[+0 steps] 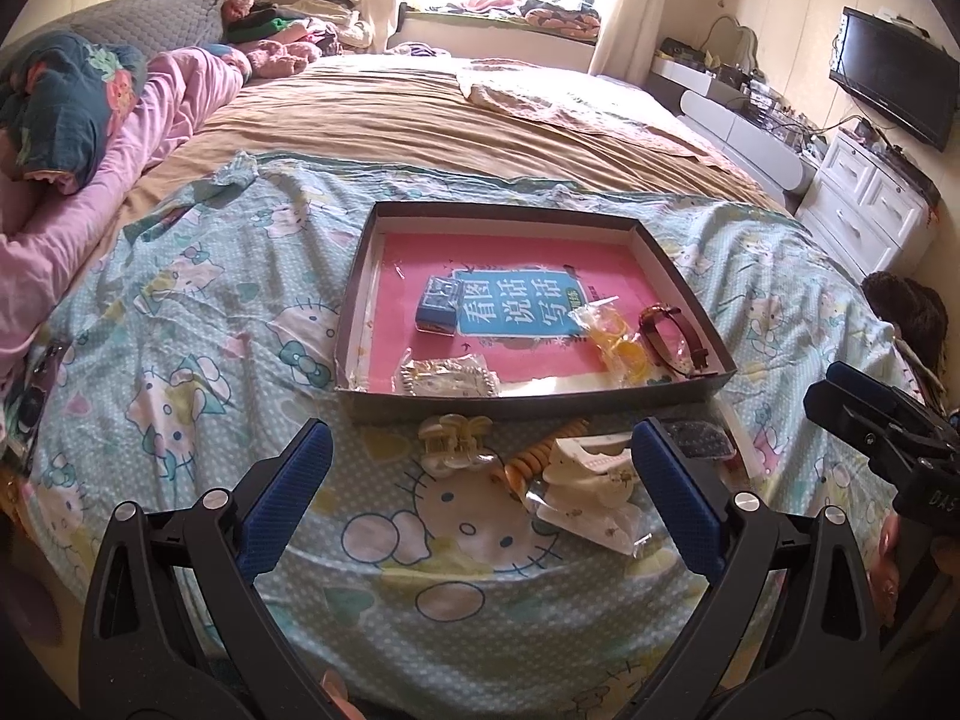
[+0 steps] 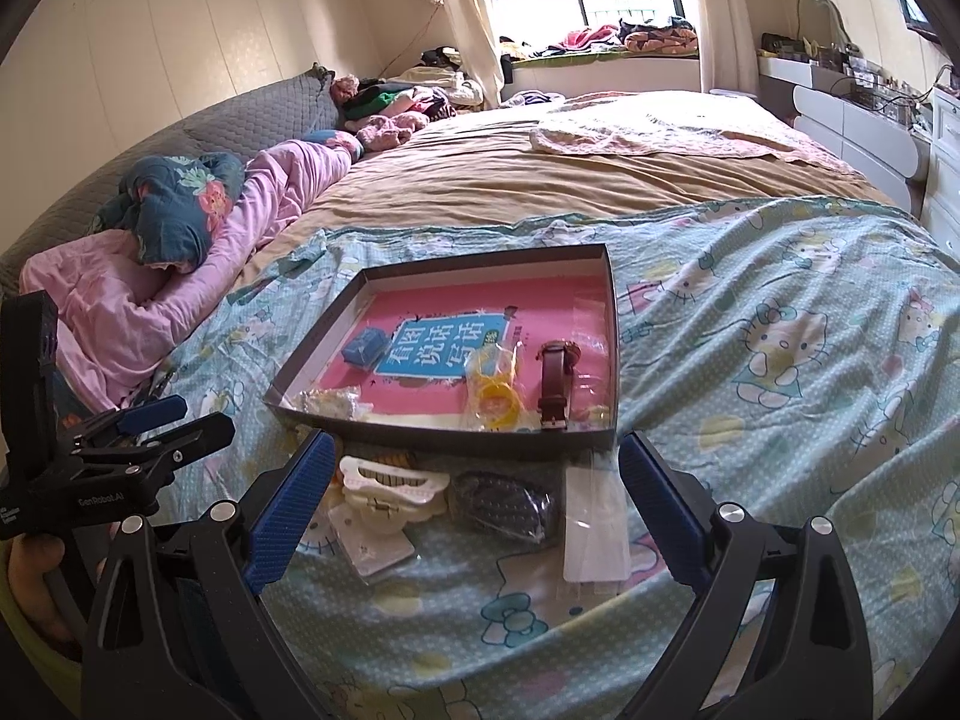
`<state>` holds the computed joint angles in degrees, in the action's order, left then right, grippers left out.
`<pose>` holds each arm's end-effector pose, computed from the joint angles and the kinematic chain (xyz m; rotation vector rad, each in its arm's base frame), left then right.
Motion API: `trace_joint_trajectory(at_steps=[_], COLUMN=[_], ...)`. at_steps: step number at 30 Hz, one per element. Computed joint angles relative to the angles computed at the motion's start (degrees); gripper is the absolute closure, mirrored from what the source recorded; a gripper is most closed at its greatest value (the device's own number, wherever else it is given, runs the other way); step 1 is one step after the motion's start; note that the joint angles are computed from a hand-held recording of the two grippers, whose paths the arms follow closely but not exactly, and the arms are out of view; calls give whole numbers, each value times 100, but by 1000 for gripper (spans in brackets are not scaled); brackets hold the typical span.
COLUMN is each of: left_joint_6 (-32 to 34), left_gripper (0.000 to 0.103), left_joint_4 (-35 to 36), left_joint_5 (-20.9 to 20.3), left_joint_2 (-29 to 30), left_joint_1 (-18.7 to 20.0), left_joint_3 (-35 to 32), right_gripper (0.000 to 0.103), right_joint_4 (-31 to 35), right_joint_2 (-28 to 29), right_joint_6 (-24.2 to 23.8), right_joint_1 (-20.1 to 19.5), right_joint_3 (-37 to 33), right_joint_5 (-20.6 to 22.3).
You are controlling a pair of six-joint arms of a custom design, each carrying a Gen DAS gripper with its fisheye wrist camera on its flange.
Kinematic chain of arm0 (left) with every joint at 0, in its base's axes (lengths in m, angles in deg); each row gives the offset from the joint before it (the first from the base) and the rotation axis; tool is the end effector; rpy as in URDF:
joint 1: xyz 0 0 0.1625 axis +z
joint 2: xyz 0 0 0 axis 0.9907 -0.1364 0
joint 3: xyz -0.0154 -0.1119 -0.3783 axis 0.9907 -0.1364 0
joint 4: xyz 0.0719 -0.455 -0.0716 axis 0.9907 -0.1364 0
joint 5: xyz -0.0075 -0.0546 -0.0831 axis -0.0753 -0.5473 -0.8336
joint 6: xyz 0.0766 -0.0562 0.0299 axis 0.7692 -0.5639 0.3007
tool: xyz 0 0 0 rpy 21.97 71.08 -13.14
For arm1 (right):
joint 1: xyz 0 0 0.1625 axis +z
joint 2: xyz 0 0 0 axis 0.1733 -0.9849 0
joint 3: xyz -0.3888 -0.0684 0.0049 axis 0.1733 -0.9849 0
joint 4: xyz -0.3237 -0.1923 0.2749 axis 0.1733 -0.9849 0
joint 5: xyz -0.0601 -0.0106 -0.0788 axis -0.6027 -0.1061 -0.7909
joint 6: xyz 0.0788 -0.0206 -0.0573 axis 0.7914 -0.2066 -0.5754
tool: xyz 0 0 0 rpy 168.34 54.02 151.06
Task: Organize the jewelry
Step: 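Withdraw both grippers from the tray toward the remaining items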
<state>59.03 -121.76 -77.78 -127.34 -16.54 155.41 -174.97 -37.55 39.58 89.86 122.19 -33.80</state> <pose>-0.1071 -0.7305 0.2156 0.2808 2.3160 -0.9257 0.2368 -0.7248 0.0674 0.7463 -2.5743 0.8636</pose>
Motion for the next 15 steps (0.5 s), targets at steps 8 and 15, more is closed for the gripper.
trace_joint_trajectory(at_steps=[8, 15], left_joint_6=[-6, -19], left_gripper=[10, 10], left_joint_4=[64, 121], left_joint_5=[6, -6], left_joint_2=[27, 65], left_joint_1=[-30, -35], left_joint_3=[83, 112], right_gripper=[8, 8], right_joint_4=[61, 105], right_joint_2=[-83, -110], right_joint_6=[-11, -10], right_joint_1=[-62, -112], right_joint_3=[142, 224], right_joint_5=[-73, -128])
